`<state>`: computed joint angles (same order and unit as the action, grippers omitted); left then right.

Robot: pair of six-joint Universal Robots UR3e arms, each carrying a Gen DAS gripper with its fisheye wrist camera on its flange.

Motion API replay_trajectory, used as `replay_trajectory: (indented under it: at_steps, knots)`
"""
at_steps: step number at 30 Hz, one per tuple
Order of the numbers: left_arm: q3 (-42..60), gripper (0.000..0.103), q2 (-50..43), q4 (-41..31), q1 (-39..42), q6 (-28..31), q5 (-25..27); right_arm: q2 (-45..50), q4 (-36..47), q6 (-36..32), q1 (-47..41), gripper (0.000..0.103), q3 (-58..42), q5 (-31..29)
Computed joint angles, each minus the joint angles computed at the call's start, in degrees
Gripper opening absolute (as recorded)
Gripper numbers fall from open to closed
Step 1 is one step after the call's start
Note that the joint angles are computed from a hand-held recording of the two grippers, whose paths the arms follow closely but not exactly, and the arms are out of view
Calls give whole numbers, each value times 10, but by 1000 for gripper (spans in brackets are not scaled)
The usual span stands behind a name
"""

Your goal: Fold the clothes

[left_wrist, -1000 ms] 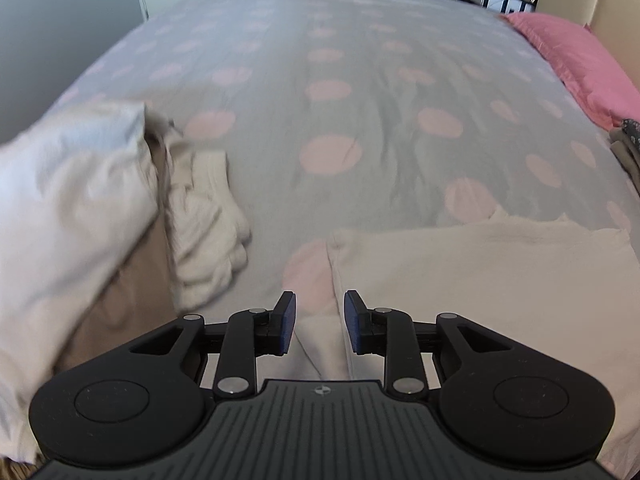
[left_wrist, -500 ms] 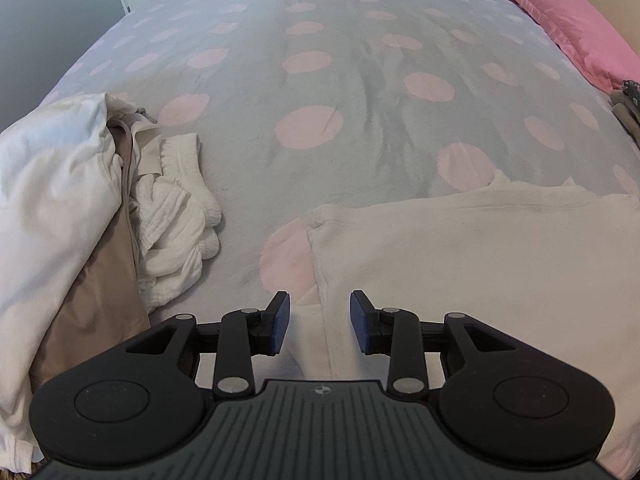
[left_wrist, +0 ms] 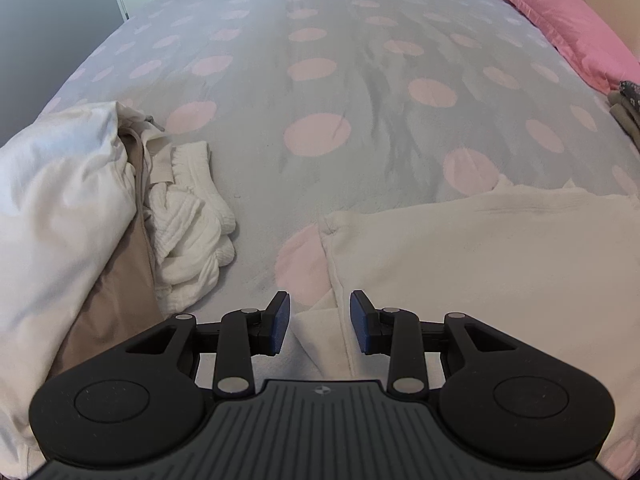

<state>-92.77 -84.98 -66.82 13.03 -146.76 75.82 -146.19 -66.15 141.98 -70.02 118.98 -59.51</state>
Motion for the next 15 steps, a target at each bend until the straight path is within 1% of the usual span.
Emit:
replay_trajectory:
  at_steps: [2,4,6,12,15]
  knots:
    - [4,31,6,-12,10,4,-7,18,-19,35,43,14,-22,9]
    - [9,31,10,-24,21,8,-14,21,-6,50,68,13,-53,27]
    - [15,31,15,-41,35,18,-28,43,-43,110,135,13,-76,25]
    - [30,31,37,-96,83,65,-85,134,-116,298,323,13,-156,27]
    - [36,31,45,-135,110,97,-120,187,-190,402,420,13,-176,25]
